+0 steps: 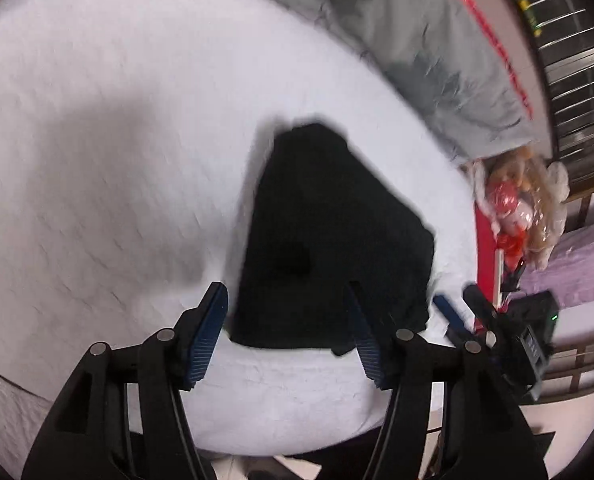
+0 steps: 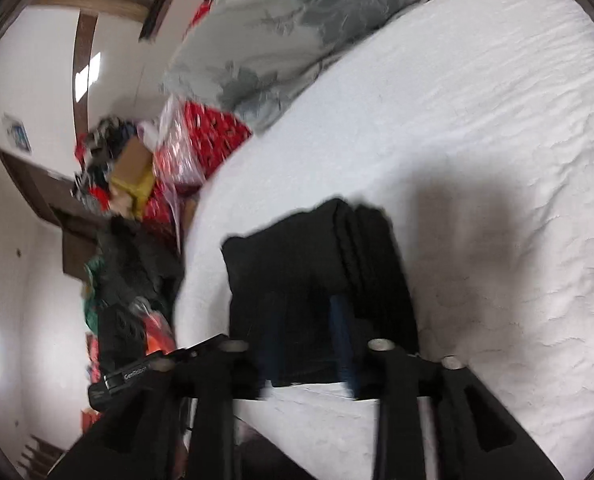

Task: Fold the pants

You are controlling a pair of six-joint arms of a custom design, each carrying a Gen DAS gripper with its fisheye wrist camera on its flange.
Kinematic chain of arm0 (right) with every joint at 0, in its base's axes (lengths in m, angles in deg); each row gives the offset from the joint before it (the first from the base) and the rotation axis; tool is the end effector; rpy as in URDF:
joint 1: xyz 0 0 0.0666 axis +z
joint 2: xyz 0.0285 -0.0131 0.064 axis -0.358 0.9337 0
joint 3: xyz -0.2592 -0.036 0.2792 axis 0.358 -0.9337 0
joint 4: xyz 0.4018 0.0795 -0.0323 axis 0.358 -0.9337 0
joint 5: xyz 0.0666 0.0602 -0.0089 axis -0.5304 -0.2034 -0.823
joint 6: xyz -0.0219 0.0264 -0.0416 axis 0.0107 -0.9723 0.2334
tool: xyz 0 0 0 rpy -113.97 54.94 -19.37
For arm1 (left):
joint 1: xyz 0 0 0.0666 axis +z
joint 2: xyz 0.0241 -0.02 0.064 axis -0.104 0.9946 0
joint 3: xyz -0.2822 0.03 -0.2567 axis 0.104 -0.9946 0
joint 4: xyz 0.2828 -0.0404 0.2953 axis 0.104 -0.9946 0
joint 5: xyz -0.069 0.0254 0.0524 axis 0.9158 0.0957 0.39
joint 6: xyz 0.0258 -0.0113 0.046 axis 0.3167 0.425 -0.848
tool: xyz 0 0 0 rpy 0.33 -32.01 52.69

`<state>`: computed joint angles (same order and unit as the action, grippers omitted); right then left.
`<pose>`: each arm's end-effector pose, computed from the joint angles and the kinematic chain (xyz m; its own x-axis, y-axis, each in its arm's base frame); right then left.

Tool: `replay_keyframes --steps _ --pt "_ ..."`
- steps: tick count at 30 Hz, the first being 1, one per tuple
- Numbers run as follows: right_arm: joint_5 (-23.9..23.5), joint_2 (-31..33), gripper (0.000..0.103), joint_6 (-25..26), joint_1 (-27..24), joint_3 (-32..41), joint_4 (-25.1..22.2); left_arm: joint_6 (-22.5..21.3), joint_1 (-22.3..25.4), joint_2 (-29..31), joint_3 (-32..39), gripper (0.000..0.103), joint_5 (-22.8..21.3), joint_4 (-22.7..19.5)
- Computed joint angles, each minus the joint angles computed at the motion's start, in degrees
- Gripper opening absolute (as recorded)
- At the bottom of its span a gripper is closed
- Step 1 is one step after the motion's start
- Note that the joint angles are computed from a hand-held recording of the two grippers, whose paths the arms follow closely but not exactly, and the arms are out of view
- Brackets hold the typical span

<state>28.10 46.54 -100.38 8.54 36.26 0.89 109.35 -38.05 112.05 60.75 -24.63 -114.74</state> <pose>0.4367 0.2717 0.3327 -0.9408 -0.0039 -0.3388 -0.2773 0.5836 0.7632 0.3033 -0.1894 0.3649 -0.7376 -0.6256 -0.2541 -0.4253 0.7227 -0.5448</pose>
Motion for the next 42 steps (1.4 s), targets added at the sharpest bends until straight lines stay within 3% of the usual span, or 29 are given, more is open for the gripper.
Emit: replay_keyframes --steps 1,2,8,14,18,20,22,24,27,30,42 --pt "0.3 -0.4 0.07 -0.7 -0.5 -0.3 0.2 -1.2 1.1 -0.7 -0.1 0.06 0.3 -0.3" --pt "0.8 -0.6 0.077 -1.0 -0.9 -0.4 0.1 -1.6 2.3 -1.1 -0.4 0.062 1.6 -0.2" --pt "0.1 2.2 0.077 -0.8 -2.1 0.4 -2.7 -1.2 8.2 0.2 -3.6 0.062 12.7 4.3" --pt "-1.8 5.5 0.079 0.2 -2.1 2.0 -3.0 -1.2 9.4 2.9 -3.7 0.062 17.0 7.2" --pt "-3.6 7.3 0.08 3.5 -1.4 4.3 -4.4 -1.9 9.2 4.1 -2.7 0.065 17.2 7.1" --pt "-3.8 7.8 0.08 4.5 -0.9 5.1 -5.3 -2.9 8.0 4.8 -1.1 0.065 14.6 4.6" --pt "-2.6 7.9 0.08 5.4 -0.4 5.7 -6.0 -3.6 5.6 5.3 0.8 0.065 7.8 1.0" --pt "-1.8 7.7 0.08 5.7 0.0 5.7 -6.3 -4.6 1.8 7.3 4.3 0.065 -2.9 -5.1" --pt "-1.0 7.5 0.08 6.5 0.3 5.7 -6.9 -5.9 -1.2 9.4 6.9 0.065 -9.9 -9.2" --pt "-0.3 7.6 0.08 7.6 0.6 6.4 -8.3 -6.0 -2.2 9.8 7.6 0.065 -11.7 -10.4" --pt "1.4 7.9 0.08 8.5 1.3 7.2 -9.4 -5.8 -1.3 9.7 7.7 0.065 -9.9 -10.4"
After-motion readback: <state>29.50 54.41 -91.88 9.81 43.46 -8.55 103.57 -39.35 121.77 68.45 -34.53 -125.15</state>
